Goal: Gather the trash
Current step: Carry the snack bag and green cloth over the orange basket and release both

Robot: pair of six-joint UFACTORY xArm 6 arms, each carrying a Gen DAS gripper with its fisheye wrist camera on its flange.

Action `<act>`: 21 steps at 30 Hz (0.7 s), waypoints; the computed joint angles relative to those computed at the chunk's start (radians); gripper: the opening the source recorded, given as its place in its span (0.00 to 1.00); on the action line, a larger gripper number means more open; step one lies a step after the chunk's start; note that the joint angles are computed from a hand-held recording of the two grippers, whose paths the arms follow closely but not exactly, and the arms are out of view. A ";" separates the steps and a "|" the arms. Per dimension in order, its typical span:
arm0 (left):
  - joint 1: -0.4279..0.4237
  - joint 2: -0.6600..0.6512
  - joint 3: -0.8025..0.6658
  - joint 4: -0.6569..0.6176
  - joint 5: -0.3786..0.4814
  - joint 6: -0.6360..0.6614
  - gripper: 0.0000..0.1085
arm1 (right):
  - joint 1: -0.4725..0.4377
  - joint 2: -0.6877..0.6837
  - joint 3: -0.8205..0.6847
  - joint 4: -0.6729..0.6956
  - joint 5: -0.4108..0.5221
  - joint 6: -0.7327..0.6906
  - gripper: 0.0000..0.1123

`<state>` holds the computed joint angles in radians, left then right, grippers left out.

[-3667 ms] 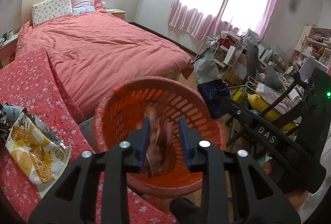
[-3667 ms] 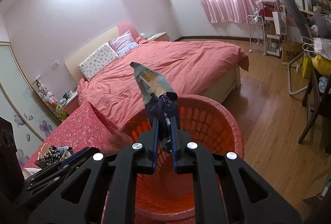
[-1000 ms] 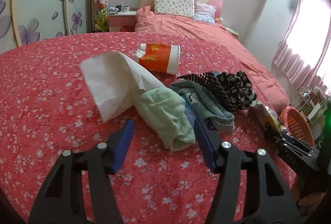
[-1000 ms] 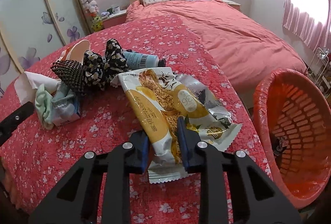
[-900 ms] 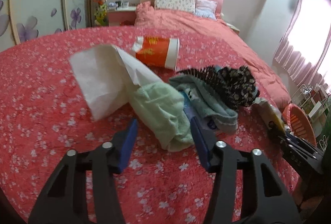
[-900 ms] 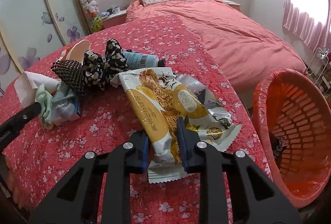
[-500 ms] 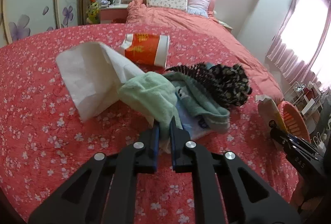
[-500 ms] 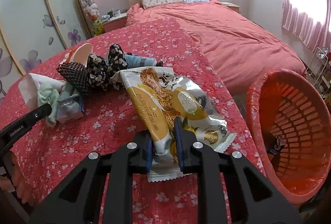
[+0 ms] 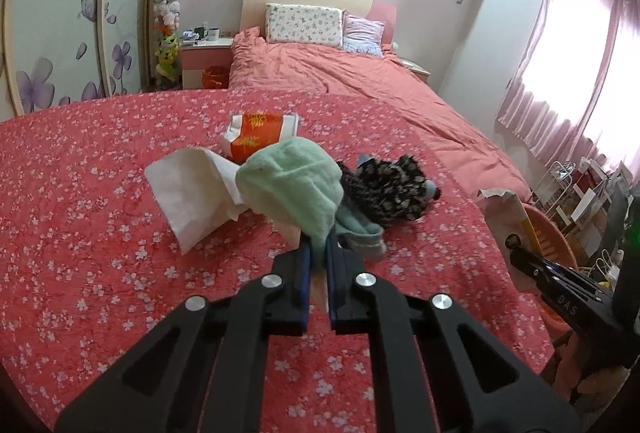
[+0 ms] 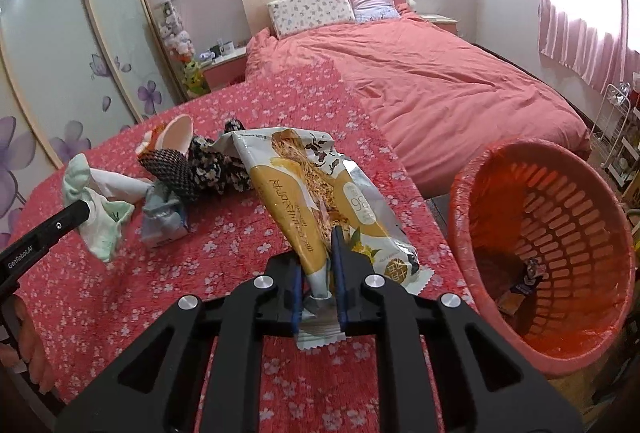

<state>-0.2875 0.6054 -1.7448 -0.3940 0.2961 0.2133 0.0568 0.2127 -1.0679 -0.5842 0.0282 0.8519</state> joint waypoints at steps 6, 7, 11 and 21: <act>-0.009 -0.071 0.061 -0.026 -0.034 0.049 0.07 | -0.024 -0.052 0.044 -0.046 -0.044 0.038 0.11; -0.012 -0.081 0.066 -0.026 -0.037 0.052 0.07 | -0.028 -0.058 0.049 -0.051 -0.050 0.043 0.11; -0.031 -0.108 0.072 -0.044 -0.033 0.074 0.07 | -0.051 -0.090 0.074 -0.111 -0.074 0.100 0.11; -0.112 -0.105 0.021 -0.122 0.002 0.158 0.07 | -0.145 -0.185 0.118 -0.412 -0.091 0.393 0.11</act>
<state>-0.3991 0.5006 -1.7242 -0.5163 0.2981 0.3710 -0.0881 0.0273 -0.9494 -0.9964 -0.0628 1.2446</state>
